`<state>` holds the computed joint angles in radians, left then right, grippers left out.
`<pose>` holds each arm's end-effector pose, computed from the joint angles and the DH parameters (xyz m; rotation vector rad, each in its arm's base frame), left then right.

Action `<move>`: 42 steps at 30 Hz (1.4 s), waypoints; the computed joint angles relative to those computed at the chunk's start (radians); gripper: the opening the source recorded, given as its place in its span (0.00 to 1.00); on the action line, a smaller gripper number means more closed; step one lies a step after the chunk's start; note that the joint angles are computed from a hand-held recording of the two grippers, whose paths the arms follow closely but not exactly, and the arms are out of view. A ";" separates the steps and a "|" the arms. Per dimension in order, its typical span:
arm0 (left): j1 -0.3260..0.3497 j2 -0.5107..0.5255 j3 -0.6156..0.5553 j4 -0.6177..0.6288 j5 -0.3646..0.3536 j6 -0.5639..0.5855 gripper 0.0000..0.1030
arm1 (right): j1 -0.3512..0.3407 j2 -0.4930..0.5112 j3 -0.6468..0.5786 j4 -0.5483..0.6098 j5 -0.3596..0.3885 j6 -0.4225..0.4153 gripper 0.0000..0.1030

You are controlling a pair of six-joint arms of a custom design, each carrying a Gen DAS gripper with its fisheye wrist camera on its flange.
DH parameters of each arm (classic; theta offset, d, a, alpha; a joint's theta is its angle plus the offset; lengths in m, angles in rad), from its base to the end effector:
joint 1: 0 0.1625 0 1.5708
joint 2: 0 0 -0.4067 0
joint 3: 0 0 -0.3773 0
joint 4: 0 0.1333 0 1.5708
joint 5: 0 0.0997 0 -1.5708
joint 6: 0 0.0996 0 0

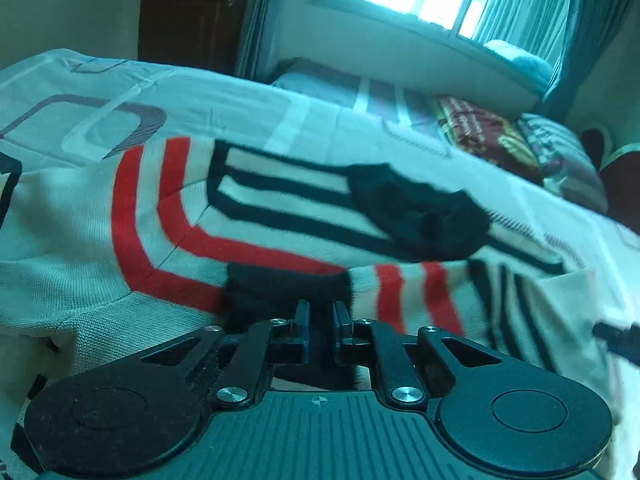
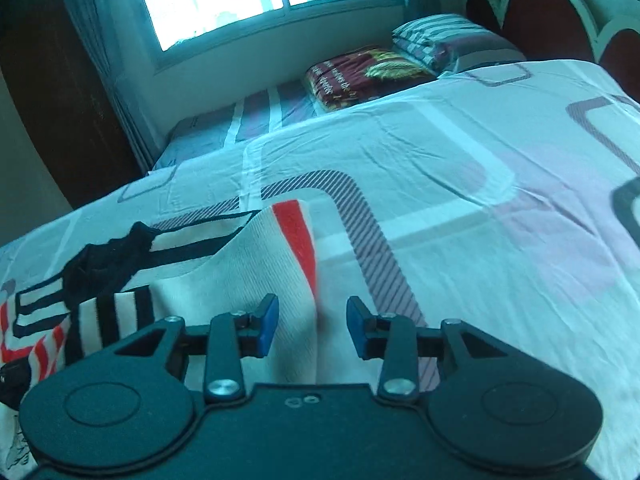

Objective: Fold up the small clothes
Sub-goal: 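Lift the sleeve with the right gripper and lay it across the sweater body, then grasp the other striped sleeve cuff with the left gripper and lift it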

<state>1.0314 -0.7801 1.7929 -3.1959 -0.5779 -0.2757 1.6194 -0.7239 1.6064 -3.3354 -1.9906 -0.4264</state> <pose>-0.1231 -0.6276 0.1413 -0.0847 2.2430 -1.1170 0.1255 -0.6727 0.1596 0.3289 -2.3809 1.0132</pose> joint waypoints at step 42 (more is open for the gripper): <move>-0.053 -0.373 0.382 0.115 0.144 -0.313 1.00 | 0.214 0.063 0.166 -0.041 0.042 -0.097 0.34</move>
<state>0.9782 -1.1531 2.1752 -3.0807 -0.4343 -0.5886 1.8333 -0.6608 1.7725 -3.3769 -1.9482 -0.5231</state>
